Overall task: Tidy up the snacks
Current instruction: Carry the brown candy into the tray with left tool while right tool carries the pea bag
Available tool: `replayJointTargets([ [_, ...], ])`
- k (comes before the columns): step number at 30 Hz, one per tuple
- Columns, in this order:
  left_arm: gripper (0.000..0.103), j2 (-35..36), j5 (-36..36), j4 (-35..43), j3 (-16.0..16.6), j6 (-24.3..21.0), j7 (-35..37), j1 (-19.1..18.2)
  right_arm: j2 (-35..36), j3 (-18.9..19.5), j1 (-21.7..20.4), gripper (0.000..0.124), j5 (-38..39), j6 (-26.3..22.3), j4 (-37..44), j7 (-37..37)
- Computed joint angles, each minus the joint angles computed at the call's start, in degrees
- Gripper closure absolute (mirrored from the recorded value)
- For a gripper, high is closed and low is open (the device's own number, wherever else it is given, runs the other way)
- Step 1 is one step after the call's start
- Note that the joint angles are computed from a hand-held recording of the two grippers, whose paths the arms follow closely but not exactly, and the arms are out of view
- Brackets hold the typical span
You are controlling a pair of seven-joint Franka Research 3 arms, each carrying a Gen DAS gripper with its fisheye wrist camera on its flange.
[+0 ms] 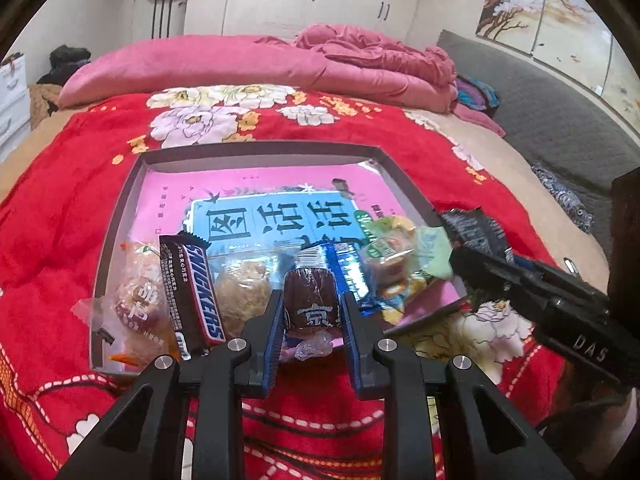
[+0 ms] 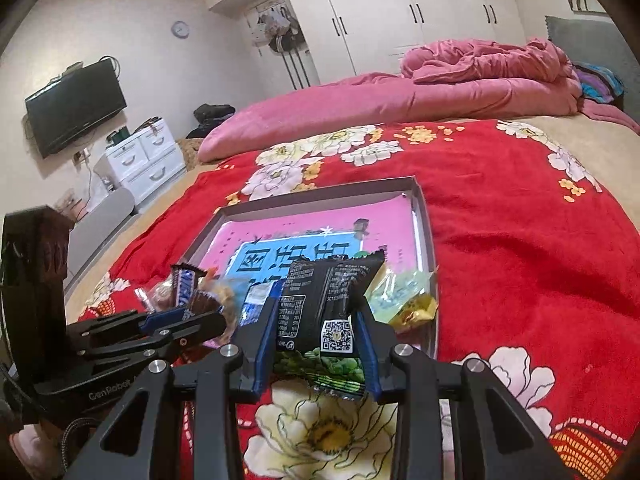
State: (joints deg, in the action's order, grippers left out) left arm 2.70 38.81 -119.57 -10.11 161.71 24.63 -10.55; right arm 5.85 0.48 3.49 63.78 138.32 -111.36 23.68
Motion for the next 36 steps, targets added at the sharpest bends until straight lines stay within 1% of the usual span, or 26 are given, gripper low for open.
replayJointTargets([
  [3,0.075,0.82,-1.49,0.42,0.0,0.02,1.55,0.09,0.92,0.15,0.15,0.087,-0.3,0.8,0.84,1.28],
  [11,0.075,2.38,-3.27,1.38,0.43,-0.02,2.85,-0.13,2.21,0.82,0.17,0.087,-0.62,2.76,1.91,2.92],
  [20,0.075,3.23,-4.74,1.89,0.78,0.12,3.52,-0.45,3.49,1.53,0.73,0.087,-3.87,7.23,2.42,5.92],
  [25,0.075,3.28,-4.81,1.87,0.94,0.32,3.08,-0.53,4.2,1.85,0.64,0.087,-4.75,8.14,3.01,7.92],
  [29,0.075,3.27,-5.07,1.81,0.99,0.66,2.86,-0.48,4.93,2.04,0.88,0.087,-6.86,9.19,3.48,10.24],
  [36,0.075,3.4,-5.7,1.85,1.02,1.0,2.93,-0.41,5.24,2.59,0.67,0.087,-7.72,9.79,3.5,11.1],
])
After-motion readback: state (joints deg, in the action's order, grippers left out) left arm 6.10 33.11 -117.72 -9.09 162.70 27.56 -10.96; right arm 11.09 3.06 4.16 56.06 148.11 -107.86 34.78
